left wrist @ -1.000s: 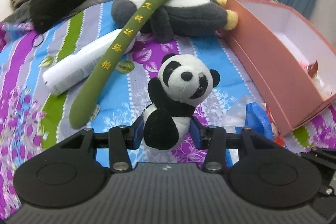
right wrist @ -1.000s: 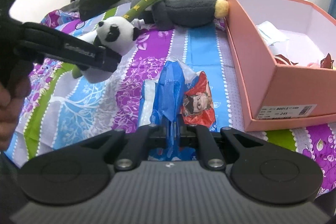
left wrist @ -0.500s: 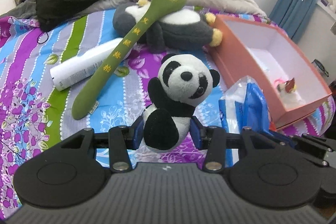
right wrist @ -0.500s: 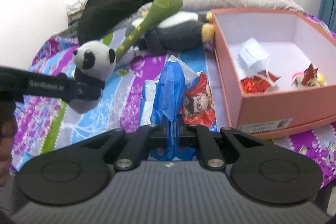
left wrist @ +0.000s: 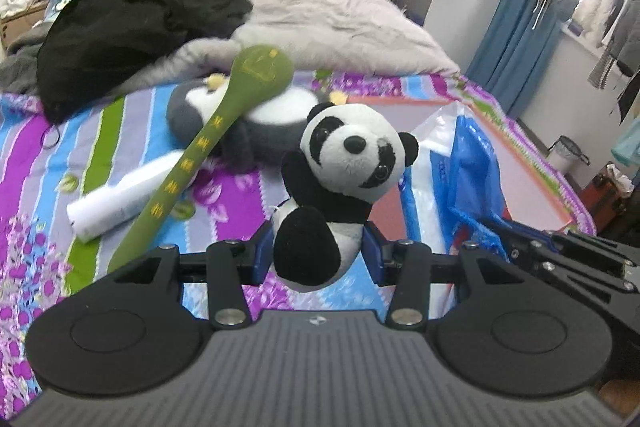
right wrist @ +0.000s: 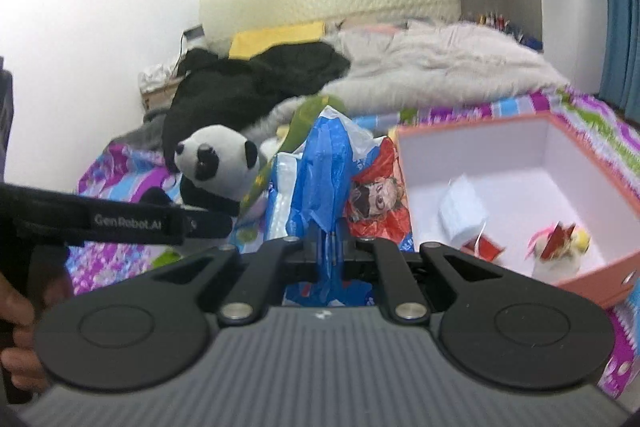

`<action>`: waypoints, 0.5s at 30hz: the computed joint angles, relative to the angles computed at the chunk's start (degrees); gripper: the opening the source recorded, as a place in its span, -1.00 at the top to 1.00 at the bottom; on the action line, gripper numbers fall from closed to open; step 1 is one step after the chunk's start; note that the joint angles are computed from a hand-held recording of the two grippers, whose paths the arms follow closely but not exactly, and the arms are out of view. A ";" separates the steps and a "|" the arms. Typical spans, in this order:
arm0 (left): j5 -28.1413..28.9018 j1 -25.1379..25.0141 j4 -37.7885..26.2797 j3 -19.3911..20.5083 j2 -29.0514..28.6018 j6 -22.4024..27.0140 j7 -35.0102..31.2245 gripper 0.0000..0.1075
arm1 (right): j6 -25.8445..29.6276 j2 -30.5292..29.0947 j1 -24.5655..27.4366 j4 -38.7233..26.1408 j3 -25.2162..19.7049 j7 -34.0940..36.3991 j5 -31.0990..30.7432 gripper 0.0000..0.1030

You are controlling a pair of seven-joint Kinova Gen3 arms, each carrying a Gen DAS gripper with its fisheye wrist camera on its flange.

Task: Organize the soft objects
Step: 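Lift the panda and blue bag and carry them toward the pink box, then lower the panda and blue bag into the pink box and open both grippers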

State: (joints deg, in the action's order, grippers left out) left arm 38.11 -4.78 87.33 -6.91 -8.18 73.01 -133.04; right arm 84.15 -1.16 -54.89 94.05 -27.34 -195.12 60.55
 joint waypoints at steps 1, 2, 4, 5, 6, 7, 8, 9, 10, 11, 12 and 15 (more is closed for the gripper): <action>0.31 0.13 -0.71 0.14 0.10 0.26 0.44 0.04 | 0.61 -0.20 0.02 -0.20 0.01 0.26 0.56 0.81; 0.75 0.29 -1.23 0.28 0.08 0.29 0.70 0.04 | 1.24 -0.37 0.04 -0.24 -0.08 0.20 1.26 0.81; 1.57 0.69 -2.17 0.64 0.09 -0.04 1.65 0.04 | 2.95 -0.66 0.08 -0.51 -0.37 0.51 2.86 0.81; 1.62 1.04 -2.80 1.16 0.18 -0.51 2.47 0.04 | 3.64 -0.90 0.19 -0.49 -0.47 0.58 3.68 0.81; 1.77 1.33 -3.25 1.39 0.15 -0.78 2.98 0.04 | 4.31 -1.23 0.40 -0.46 -0.52 0.59 4.41 0.81; 2.34 1.75 -3.64 1.65 0.17 -1.30 3.31 0.04 | 4.85 -1.57 0.73 -0.52 -0.54 0.84 4.99 0.81; 2.69 2.14 -4.10 1.87 0.25 -1.66 3.67 0.04 | 5.24 -1.95 1.14 -0.52 -0.55 1.24 5.44 0.81; 2.80 2.57 -4.79 2.29 0.43 -1.98 4.44 0.04 | 5.87 -2.20 1.56 -0.67 -0.70 1.73 6.00 0.81; 3.00 3.01 -5.37 2.65 0.68 -2.30 5.10 0.04 | 6.51 -2.36 1.91 -0.81 -0.93 2.24 6.57 0.81; 3.29 3.50 -5.99 3.03 0.97 -2.59 5.61 0.04 | 6.95 -2.62 2.33 -0.89 -1.01 2.95 7.00 0.81; 3.26 3.91 -6.47 3.42 1.05 -2.84 6.25 0.04 | 7.43 -2.95 2.78 -0.97 -1.10 3.78 7.29 0.81; 2.75 5.31 -7.91 4.85 1.68 -4.14 8.20 0.04 | 7.86 -4.09 4.61 -0.71 -1.11 5.98 7.58 0.81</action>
